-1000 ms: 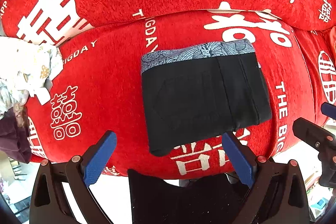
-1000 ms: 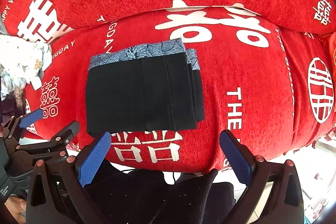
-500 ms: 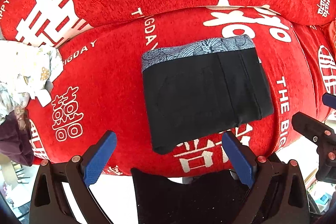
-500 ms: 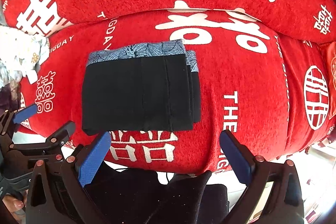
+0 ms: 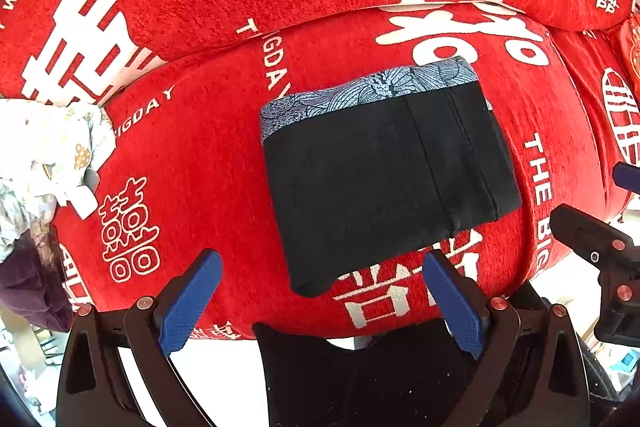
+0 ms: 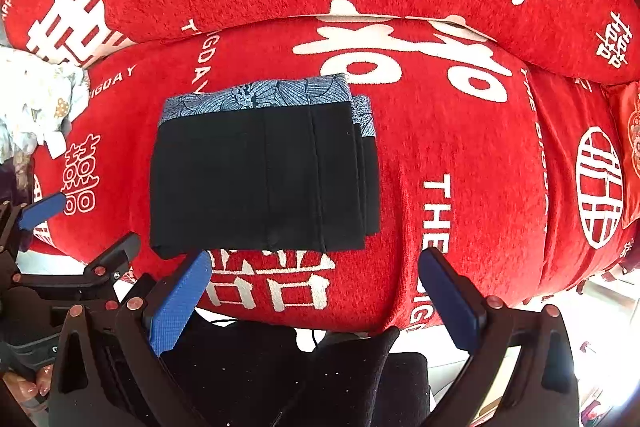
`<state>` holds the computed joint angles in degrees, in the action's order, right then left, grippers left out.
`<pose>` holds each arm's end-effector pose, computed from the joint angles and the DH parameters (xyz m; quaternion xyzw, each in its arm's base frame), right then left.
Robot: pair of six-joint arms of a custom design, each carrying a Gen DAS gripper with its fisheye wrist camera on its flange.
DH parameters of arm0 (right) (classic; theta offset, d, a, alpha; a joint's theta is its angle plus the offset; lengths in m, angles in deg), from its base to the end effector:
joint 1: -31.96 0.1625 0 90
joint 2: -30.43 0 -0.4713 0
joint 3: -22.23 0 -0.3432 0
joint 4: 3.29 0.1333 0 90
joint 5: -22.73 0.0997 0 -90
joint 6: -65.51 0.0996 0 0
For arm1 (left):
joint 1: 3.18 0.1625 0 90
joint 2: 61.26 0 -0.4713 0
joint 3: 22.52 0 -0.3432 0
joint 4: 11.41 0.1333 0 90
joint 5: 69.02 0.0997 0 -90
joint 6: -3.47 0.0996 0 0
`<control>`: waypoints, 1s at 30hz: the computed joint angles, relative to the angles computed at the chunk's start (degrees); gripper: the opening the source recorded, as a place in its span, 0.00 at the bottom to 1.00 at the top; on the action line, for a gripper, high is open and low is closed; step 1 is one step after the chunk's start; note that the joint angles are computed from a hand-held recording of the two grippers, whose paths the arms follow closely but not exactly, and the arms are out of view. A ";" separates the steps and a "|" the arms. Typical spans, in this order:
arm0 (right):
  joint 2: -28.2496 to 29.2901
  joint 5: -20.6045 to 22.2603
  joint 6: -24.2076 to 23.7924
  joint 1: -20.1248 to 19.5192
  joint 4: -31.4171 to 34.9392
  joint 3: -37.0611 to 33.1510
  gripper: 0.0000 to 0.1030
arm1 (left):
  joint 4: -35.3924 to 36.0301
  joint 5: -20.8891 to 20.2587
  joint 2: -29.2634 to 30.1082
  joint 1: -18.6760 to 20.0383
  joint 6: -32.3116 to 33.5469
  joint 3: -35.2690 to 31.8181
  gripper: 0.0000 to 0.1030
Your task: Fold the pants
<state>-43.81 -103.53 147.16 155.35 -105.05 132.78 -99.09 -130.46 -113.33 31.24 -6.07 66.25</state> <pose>0.3163 -0.3447 0.2984 -0.3193 -0.8745 0.1480 0.3337 -0.3822 -0.4812 0.1984 0.4330 0.8085 0.1477 0.3701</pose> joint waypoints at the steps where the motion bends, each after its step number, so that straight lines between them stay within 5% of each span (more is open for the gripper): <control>1: -0.01 -0.06 0.11 -0.03 0.22 -0.08 1.00 | -0.01 -0.07 0.10 0.09 0.11 -0.13 0.98; 30: 1.17 0.20 -0.09 -0.22 0.46 -0.66 1.00 | -0.84 -0.34 -0.29 1.01 -2.24 0.12 0.98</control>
